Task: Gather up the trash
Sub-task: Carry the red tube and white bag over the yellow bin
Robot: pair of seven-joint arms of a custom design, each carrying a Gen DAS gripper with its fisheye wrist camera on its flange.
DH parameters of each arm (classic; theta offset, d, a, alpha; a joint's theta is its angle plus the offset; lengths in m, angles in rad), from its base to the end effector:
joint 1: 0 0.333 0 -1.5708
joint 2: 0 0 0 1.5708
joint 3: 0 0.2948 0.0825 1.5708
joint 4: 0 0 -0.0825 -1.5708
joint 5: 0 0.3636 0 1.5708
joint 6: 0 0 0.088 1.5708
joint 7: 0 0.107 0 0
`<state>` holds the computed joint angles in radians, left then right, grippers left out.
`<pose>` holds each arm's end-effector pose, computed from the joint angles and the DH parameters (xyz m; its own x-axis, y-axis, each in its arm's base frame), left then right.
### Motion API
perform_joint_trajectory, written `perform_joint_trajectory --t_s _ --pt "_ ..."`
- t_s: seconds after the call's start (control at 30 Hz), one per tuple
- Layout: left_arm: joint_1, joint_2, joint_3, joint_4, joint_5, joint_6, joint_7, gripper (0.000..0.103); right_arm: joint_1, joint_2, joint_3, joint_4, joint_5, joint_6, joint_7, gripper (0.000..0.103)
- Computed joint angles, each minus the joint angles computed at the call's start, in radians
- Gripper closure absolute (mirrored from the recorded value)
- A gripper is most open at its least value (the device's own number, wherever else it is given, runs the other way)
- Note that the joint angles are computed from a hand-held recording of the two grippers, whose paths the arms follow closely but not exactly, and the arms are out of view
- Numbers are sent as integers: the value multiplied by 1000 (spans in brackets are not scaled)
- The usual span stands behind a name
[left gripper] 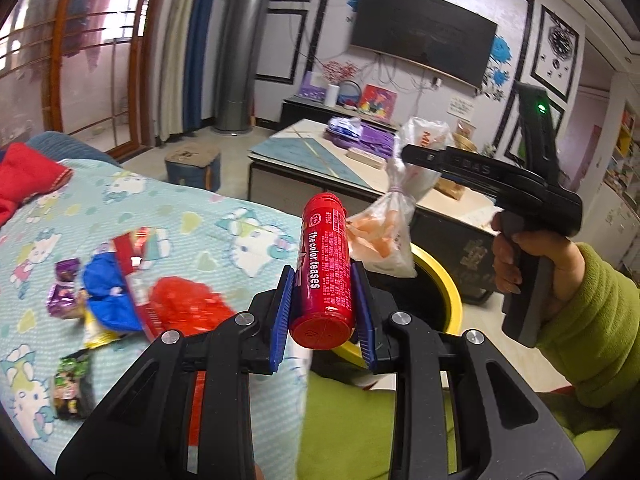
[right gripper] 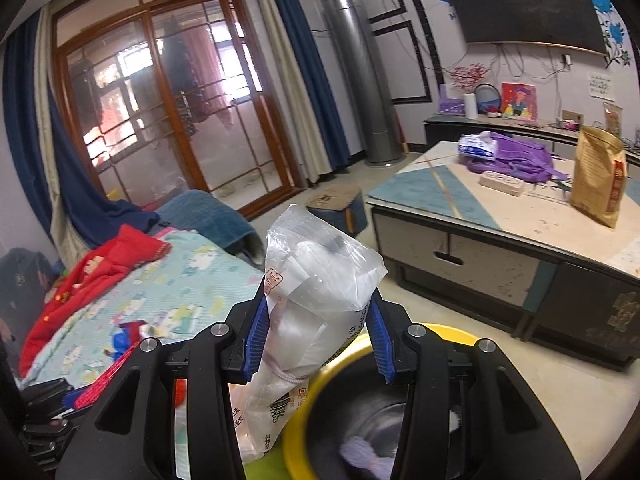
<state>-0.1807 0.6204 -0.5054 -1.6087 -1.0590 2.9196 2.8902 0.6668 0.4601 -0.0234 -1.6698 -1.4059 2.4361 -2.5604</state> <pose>0.6041 -0.3445 0.3426 -0.7874 -0.5877 0.1860 -0.4621 0.3631 -0.8091 0.5395 0.4041 0.3639 -0.3154 -0.9141 -0.2547 -0.4046 0.3723 -0.8353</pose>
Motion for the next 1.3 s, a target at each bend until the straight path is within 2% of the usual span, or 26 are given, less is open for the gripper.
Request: perform_joint_trajectory --t_s 0.33,0.7,0.97,1.3 --pt "-89 58 39 45 152 -31 -91 81 -21 -29 7 -87 22 -67 17 61" --pt "-174 142 97 141 348 -86 -264 81 -34 -14 20 -107 70 -142 -17 61" --pt "-208 197 121 205 448 -142 -359 81 -56 -5 17 -120 124 -114 -27 60" --pt "-254 272 149 316 544 -192 -450 81 -75 -11 9 -138 128 -52 -8 57"
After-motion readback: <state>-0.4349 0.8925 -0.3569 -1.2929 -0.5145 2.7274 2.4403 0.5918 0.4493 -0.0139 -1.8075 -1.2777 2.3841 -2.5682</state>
